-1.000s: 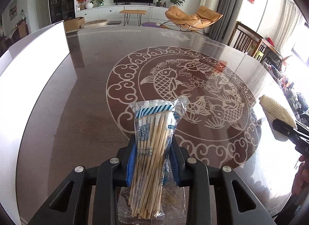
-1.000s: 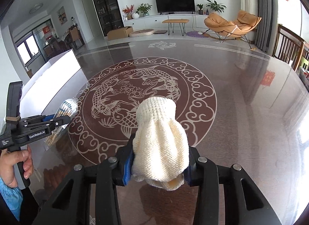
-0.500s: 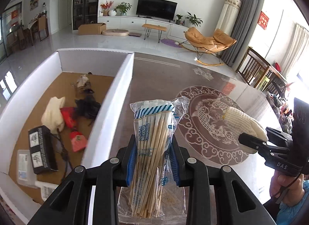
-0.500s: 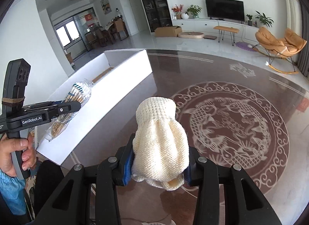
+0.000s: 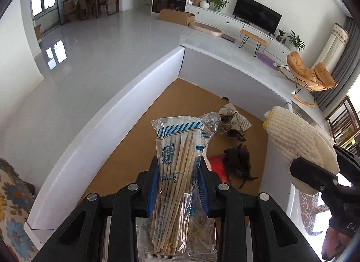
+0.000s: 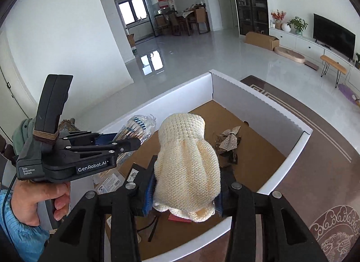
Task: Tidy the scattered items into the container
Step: 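Carry the swab bag and hat into the cardboard box and release both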
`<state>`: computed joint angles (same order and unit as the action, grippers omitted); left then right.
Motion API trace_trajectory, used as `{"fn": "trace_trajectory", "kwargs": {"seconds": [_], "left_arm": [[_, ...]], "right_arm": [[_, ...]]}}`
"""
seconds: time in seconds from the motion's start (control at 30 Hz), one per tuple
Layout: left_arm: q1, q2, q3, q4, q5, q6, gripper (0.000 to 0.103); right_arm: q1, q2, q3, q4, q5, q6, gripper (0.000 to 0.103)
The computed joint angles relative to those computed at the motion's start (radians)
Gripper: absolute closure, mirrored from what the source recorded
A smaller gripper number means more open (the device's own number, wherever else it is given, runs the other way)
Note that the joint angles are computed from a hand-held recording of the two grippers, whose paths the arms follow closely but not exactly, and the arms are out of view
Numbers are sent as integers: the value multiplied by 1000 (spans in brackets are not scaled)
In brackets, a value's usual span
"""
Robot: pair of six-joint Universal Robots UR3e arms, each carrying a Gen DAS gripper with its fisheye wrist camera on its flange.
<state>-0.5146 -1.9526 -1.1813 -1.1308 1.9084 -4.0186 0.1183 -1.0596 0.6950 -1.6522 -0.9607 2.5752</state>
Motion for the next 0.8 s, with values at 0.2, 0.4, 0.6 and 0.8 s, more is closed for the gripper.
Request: {"fn": "trace_trajectory", "kwargs": {"seconds": [0.2,0.4,0.6,0.8], "left_arm": [[40,21,-166,79,-70,-40,64],[-91,-92,63,-143,101,-145,24],[-237,-169,314,-378,264,-332,0],[-331,-360,757,-701,349,-526,0]], "right_arm": [[109,214,-172,57,-157,31,47],[40,115,-52,18,-137,-29,27],[-66,-52,74,21,-99,-121,27],[-149,-199,222,28,-71,-193,27]]}}
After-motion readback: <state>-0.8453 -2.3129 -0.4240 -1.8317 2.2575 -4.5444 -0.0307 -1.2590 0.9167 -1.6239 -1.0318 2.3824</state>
